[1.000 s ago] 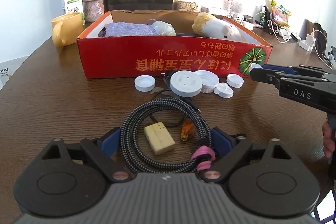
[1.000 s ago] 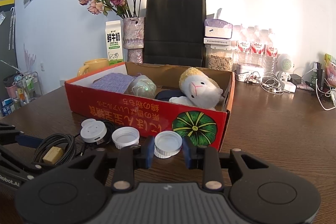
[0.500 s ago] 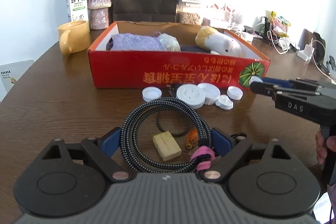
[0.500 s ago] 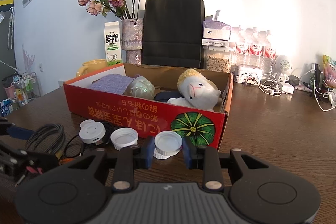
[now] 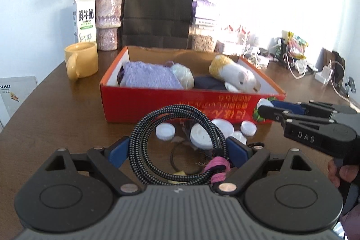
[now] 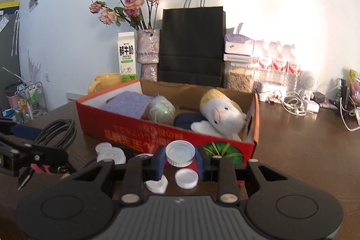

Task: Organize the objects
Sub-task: 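Grasp the black braided cable with the left gripper while the right gripper holds the cap, then carry the black cable and white cap over the box and lower them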

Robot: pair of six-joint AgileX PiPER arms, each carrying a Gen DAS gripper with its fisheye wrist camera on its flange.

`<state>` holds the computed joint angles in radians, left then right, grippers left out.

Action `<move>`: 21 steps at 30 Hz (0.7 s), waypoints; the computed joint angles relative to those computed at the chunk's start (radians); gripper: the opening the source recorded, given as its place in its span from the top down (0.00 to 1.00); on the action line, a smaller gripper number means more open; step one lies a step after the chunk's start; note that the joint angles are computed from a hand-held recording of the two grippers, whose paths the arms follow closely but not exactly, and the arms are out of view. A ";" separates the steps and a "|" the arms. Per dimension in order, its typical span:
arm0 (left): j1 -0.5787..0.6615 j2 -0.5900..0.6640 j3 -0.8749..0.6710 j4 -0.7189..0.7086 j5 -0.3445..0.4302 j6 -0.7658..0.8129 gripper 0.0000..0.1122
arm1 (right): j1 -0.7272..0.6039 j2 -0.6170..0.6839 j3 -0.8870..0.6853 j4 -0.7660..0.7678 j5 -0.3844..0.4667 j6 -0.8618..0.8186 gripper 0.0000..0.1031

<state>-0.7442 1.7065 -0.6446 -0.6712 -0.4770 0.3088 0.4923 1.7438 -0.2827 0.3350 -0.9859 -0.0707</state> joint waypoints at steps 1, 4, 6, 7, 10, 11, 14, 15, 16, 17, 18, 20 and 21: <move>0.006 -0.003 -0.004 0.007 0.001 -0.006 0.19 | 0.000 -0.005 -0.009 0.000 0.009 -0.005 0.73; 0.025 -0.008 -0.025 0.026 0.008 -0.015 0.19 | 0.011 -0.020 -0.039 0.016 0.039 -0.030 0.73; 0.036 -0.011 -0.045 0.034 0.020 -0.014 0.19 | 0.016 -0.028 -0.061 0.025 0.061 -0.047 0.73; 0.041 -0.012 -0.054 0.041 0.025 -0.015 0.19 | 0.016 -0.031 -0.071 0.028 0.069 -0.054 0.73; 0.056 -0.012 -0.089 0.049 0.040 -0.006 0.19 | 0.013 -0.036 -0.105 0.034 0.093 -0.072 0.73; 0.062 -0.009 -0.105 0.051 0.045 -0.002 0.19 | 0.010 -0.036 -0.118 0.034 0.103 -0.077 0.73; 0.079 0.004 -0.160 0.050 0.068 0.015 0.19 | 0.001 -0.029 -0.161 0.036 0.130 -0.093 0.73; 0.085 0.011 -0.180 0.051 0.073 0.017 0.19 | -0.004 -0.025 -0.178 0.035 0.140 -0.098 0.73; 0.092 0.020 -0.202 0.054 0.079 0.018 0.19 | -0.009 -0.020 -0.195 0.035 0.149 -0.103 0.73; 0.099 0.031 -0.225 0.055 0.084 0.019 0.19 | -0.013 -0.014 -0.214 0.035 0.159 -0.108 0.73; 0.105 0.042 -0.248 0.056 0.090 0.020 0.19 | -0.018 -0.007 -0.233 0.033 0.168 -0.112 0.73; 0.117 0.068 -0.298 0.049 0.103 0.028 0.19 | -0.029 0.009 -0.274 0.031 0.185 -0.120 0.73; 0.124 0.083 -0.323 0.044 0.109 0.033 0.19 | -0.038 0.018 -0.296 0.025 0.196 -0.122 0.73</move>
